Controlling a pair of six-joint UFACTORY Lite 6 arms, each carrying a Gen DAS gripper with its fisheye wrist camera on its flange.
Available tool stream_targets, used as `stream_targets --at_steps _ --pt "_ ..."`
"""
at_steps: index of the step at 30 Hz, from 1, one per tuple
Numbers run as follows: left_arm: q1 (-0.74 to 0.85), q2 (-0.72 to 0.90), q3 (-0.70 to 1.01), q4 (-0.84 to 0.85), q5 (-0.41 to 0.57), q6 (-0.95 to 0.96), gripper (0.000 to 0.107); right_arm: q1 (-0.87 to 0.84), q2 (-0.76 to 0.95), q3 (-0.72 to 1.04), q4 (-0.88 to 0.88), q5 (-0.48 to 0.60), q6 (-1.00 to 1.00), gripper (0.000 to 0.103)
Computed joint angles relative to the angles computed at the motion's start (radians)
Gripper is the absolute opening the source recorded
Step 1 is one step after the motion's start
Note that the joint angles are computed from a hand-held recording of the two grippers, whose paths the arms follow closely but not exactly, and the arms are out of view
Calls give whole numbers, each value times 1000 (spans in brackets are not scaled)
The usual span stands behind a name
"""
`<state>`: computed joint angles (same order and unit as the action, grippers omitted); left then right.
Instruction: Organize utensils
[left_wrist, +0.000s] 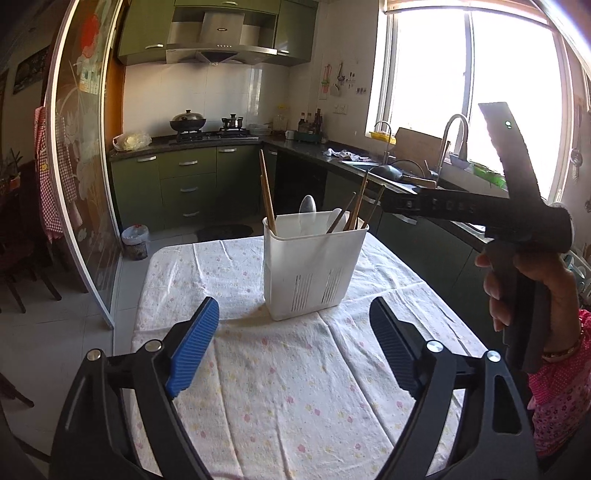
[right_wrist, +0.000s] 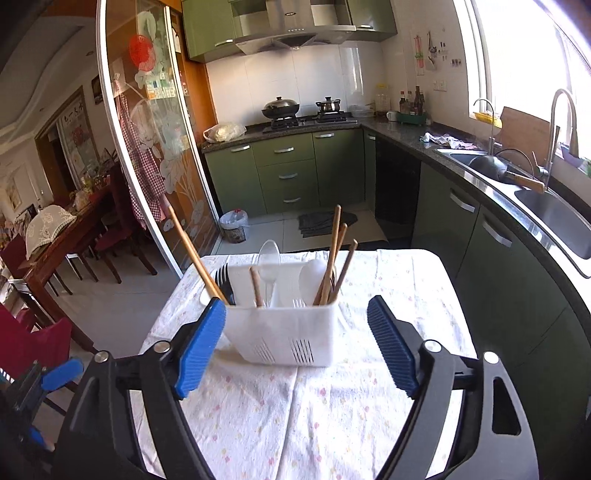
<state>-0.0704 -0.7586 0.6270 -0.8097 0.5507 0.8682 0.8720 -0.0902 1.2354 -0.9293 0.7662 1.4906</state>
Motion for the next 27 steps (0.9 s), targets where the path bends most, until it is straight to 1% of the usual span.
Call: stream_targets --at_steps 1,2,3,5,7,9,11,14,16,18,21,27 --pt "3 -32 -25 -3 -5 4 86 44 -66 -81 -39 14 75 96" --pt "5 -68 -53 -7 -11 6 91 95 -132 -158 -76 43 146 98" --pt "2 -103 -79 -8 -19 3 96 163 -184 -222 -110 101 219 98" --pt "5 -160 -119 -6 -23 -3 96 326 -261 -322 -165 261 361 98" --pt "11 -198 -145 0 -21 -14 96 513 -302 -392 -187 455 497 98" --pt "22 -216 -156 3 -5 -28 96 680 -306 -423 -187 622 601 98" --pt "28 -232 -160 29 2 -60 96 838 -270 -421 -171 782 694 98" --pt "-9 -280 -176 128 -28 -160 96 989 -201 -395 -127 926 767 98" --pt "-42 -320 -192 209 -41 -243 96 1043 -159 -376 -92 964 807 98" --pt "-60 -344 -201 254 -35 -285 96 1083 -153 -381 -74 973 838 98" --pt "-32 -372 -210 229 2 -255 96 1112 -150 -389 -62 970 871 98" --pt "23 -426 -224 188 54 -197 96 1076 -166 -388 -81 967 846 98"
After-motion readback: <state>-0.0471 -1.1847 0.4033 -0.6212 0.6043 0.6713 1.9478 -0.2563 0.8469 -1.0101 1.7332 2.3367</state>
